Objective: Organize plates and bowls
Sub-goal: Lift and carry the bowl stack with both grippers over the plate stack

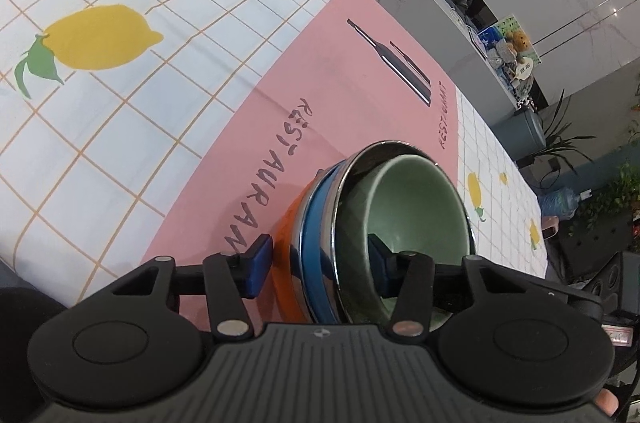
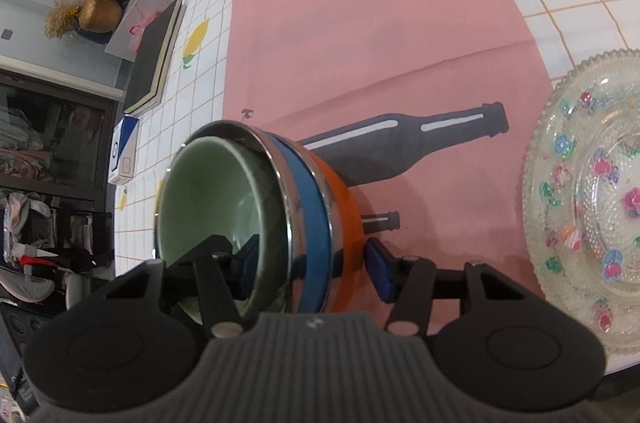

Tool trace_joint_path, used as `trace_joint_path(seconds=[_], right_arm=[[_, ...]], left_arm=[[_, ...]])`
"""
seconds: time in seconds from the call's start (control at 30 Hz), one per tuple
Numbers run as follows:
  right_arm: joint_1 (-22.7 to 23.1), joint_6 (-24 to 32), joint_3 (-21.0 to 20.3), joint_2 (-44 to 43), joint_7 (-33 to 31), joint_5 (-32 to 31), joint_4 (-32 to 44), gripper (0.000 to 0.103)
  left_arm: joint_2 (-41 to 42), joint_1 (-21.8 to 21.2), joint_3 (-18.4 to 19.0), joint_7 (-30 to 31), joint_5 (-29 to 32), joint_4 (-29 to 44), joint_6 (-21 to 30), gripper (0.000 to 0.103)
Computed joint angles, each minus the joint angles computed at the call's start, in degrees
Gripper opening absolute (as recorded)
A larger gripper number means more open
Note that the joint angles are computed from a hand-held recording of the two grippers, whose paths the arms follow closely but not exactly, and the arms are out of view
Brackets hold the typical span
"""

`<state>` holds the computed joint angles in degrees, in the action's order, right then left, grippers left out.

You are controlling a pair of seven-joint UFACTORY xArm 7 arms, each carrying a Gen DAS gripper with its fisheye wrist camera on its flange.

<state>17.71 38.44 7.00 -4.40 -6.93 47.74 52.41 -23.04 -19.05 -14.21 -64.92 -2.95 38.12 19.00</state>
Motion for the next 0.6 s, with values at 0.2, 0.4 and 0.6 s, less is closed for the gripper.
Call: trace_joint_path(seconds=[0.2,0.4,0.6], right_arm=[[-0.2,-0.1,-0.2,-0.2,1.2,-1.6,0.0,0.04],[0.0,0.4,-0.2,-0.9,1.6,-2.4,0.1,0.038],[0.3,0.1,-0.6,-2.1,-0.4,-0.9,-0.7,0.038]], left_arm=[[-0.5,0.1,-0.2,-0.4,0.3,0.1,0.6,0.054],[-1.5,1.4,-1.6,-2.5,2.4,0.7,2.3,0.054],[-2.6,1.6,-2.4,-3.8,3.8,1.2,3.4,0.054]])
